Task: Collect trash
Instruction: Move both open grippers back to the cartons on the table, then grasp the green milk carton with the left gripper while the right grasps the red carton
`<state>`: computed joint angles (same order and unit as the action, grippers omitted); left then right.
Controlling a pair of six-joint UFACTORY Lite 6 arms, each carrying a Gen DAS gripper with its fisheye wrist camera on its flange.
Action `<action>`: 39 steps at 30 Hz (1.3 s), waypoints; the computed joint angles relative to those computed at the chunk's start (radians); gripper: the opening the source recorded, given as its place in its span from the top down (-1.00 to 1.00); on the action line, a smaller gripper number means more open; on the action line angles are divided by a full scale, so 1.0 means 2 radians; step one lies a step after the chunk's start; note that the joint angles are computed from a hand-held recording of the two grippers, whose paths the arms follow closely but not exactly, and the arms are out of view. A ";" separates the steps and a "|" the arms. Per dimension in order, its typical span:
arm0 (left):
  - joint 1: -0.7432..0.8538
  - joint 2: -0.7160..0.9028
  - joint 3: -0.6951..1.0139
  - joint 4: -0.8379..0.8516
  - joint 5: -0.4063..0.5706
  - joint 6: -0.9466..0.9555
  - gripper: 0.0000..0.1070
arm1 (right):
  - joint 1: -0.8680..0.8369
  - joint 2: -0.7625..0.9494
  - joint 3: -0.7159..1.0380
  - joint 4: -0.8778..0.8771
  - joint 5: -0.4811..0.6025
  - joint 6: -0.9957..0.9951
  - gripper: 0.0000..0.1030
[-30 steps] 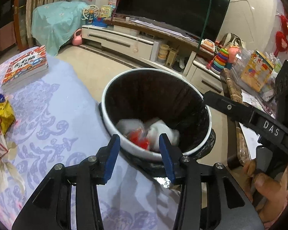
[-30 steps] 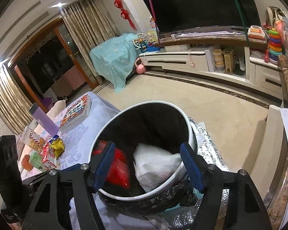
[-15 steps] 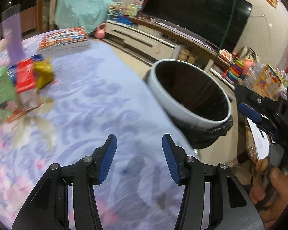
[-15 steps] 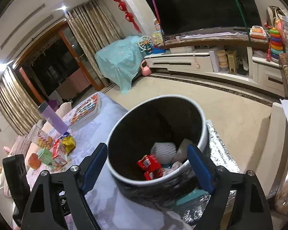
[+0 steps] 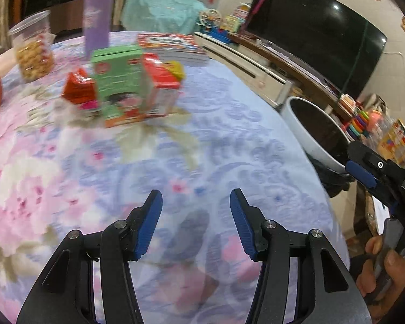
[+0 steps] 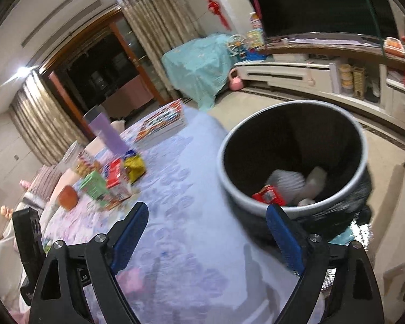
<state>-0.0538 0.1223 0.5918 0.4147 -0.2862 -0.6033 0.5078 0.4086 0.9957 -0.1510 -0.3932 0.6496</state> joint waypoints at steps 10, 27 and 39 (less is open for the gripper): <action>0.098 -0.004 -0.027 0.083 -0.029 -0.043 0.01 | 0.058 0.049 0.058 0.033 0.019 -0.019 -0.76; 0.169 0.096 0.098 0.278 -0.033 -0.152 -0.11 | 0.086 0.122 0.151 0.015 0.049 0.003 -0.75; 0.173 0.193 0.240 0.402 -0.042 -0.232 -0.17 | 0.071 0.184 0.235 -0.069 0.074 0.082 -0.75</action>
<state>0.2913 0.5092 1.0711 1.2187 -0.3701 -1.0670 0.6489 0.7757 1.4654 -0.2891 -0.2445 0.8128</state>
